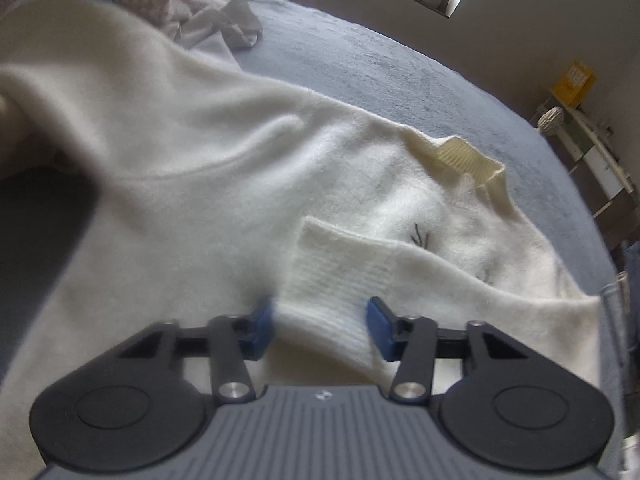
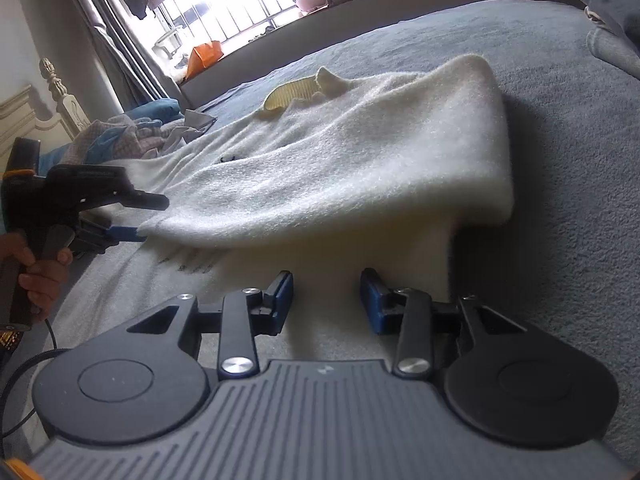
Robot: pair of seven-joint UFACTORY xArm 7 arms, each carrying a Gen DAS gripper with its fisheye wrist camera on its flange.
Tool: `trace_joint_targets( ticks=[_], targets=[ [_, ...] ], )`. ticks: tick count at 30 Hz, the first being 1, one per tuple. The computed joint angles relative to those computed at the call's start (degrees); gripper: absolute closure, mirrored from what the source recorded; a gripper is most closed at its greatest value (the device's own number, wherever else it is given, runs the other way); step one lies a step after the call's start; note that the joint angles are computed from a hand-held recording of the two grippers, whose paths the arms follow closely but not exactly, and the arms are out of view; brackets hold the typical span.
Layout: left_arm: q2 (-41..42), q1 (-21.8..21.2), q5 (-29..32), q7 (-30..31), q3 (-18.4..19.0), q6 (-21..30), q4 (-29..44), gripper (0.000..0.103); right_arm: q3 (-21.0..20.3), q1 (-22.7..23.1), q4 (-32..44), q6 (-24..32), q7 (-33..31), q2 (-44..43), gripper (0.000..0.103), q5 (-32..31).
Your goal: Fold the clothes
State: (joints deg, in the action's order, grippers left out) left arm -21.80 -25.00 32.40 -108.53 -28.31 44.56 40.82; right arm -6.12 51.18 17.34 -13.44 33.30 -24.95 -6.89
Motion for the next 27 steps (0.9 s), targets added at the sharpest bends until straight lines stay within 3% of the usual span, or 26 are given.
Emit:
trace_joint_targets(
  ticks=[3, 8, 13, 16, 24, 27],
  targets=[
    [2.1, 0.57, 2.58, -0.08, -1.12, 3.42, 2.95, 0.083, -0.77, 0.53, -0.09, -0.57, -0.09, 0.21, 0.066, -0.5],
    [0.87, 1.02, 9.83, -4.1, -3.33, 12.19, 7.76, 0.085, -0.34, -0.11, -0.32, -1.3, 0.14, 0.37, 0.066, -1.4],
    [0.18, 1.37, 13.72, -1.01, -2.67, 20.77, 11.06, 0.085, 0.59, -0.9, -0.03, -0.35, 0.23, 0.18, 0.066, -1.77],
    [-0.51, 1.21, 12.56, 0.01, -1.49, 23.13, 9.96, 0.085, 0.09, -0.49, -0.27, -0.7, -0.1, 0.16, 0.066, -1.83],
    [3.79, -0.6, 9.08, 2.75, 0.91, 23.77, 6.1, 0.084, 1.1, -1.52, -0.39, -1.0, -0.04, 0.25, 0.066, -2.37],
    [5.63, -2.32, 7.05, 4.9, 2.2, 23.9, 5.53, 0.07, -0.59, -0.19, -0.24, -0.36, -0.27, -0.08, 0.066, -2.74]
  ],
)
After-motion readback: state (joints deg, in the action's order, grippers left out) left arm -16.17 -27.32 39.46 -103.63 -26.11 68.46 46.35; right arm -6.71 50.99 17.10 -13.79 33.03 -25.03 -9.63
